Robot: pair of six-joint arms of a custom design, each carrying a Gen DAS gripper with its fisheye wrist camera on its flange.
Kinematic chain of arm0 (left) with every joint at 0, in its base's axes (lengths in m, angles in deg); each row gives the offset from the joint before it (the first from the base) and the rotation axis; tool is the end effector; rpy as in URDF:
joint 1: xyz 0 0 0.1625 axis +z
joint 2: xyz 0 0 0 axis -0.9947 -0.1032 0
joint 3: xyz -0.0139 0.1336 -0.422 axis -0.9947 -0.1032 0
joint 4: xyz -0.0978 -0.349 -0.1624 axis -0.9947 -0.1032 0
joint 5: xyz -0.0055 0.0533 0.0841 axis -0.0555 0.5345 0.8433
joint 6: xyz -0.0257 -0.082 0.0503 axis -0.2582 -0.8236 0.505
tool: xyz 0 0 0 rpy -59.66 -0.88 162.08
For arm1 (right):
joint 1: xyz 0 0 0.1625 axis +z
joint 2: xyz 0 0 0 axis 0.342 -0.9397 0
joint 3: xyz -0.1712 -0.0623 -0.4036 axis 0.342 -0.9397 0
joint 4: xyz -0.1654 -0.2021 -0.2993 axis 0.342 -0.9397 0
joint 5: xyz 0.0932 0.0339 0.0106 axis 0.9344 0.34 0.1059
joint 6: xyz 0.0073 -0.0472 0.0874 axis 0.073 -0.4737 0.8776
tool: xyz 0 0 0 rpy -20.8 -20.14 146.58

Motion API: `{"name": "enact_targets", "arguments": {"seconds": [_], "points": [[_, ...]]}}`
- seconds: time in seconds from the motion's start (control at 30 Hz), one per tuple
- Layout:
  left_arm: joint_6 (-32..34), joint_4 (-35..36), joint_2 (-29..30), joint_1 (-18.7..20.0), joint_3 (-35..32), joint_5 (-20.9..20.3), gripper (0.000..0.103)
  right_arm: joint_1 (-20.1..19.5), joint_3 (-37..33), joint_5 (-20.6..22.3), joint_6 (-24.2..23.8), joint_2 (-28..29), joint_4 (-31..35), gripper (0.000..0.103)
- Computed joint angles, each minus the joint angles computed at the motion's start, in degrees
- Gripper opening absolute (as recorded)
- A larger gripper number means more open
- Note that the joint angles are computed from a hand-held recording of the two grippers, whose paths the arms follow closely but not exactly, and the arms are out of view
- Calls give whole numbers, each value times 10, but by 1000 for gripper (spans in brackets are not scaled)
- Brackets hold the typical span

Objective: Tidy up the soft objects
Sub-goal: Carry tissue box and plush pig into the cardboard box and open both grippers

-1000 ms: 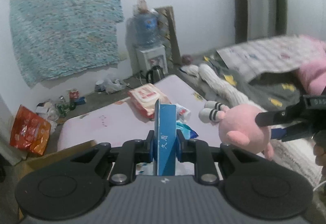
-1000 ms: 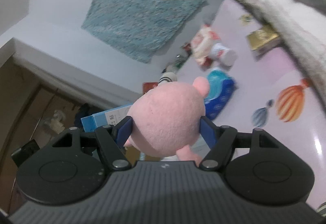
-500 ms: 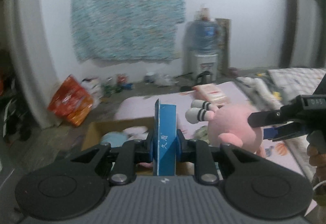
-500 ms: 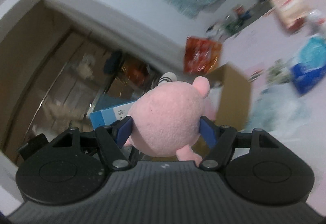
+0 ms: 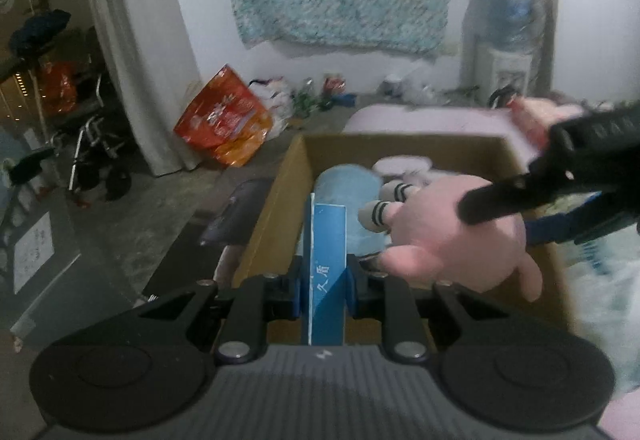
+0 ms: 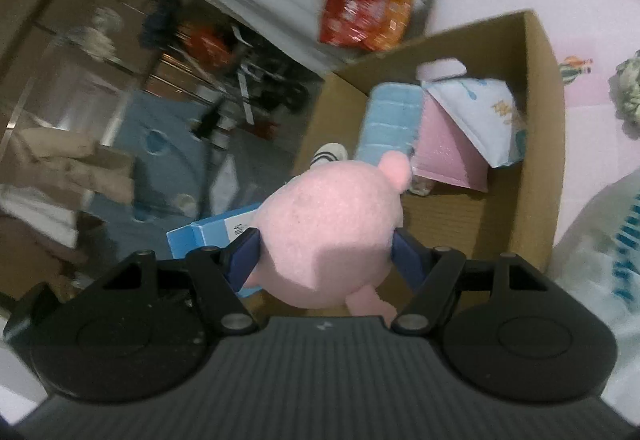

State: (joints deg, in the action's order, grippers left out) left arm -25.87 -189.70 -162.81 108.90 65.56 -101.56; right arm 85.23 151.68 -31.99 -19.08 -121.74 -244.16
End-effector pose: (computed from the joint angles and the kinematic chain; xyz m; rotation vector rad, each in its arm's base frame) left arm -0.1645 -0.3165 0.2146 0.6579 2.1035 -0.7872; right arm 0.2344 -0.3792 0.1177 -0.0521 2.9971 -0.7546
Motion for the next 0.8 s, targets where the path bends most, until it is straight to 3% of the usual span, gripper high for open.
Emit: {"name": "enact_targets", "arguments": {"seconds": [0.27, 0.37, 0.6, 0.7, 0.77, 0.8], "points": [[83, -152, 99, 75, 11, 50, 21, -13, -93, -43, 58, 116, 29, 71], [118, -198, 121, 98, 11, 44, 21, -21, -112, -50, 72, 151, 23, 71], [122, -176, 121, 122, 3, 27, 25, -32, -131, -45, 80, 202, 15, 74], [114, -153, 111, 116, 6, 29, 29, -44, -130, -23, 86, 210, 15, 76], [115, -142, 98, 120, 3, 10, 43, -52, -129, -10, 95, 212, 21, 76], [113, -139, 92, 121, 3, 2, 45, -55, -128, -5, 98, 211, 25, 76]]}}
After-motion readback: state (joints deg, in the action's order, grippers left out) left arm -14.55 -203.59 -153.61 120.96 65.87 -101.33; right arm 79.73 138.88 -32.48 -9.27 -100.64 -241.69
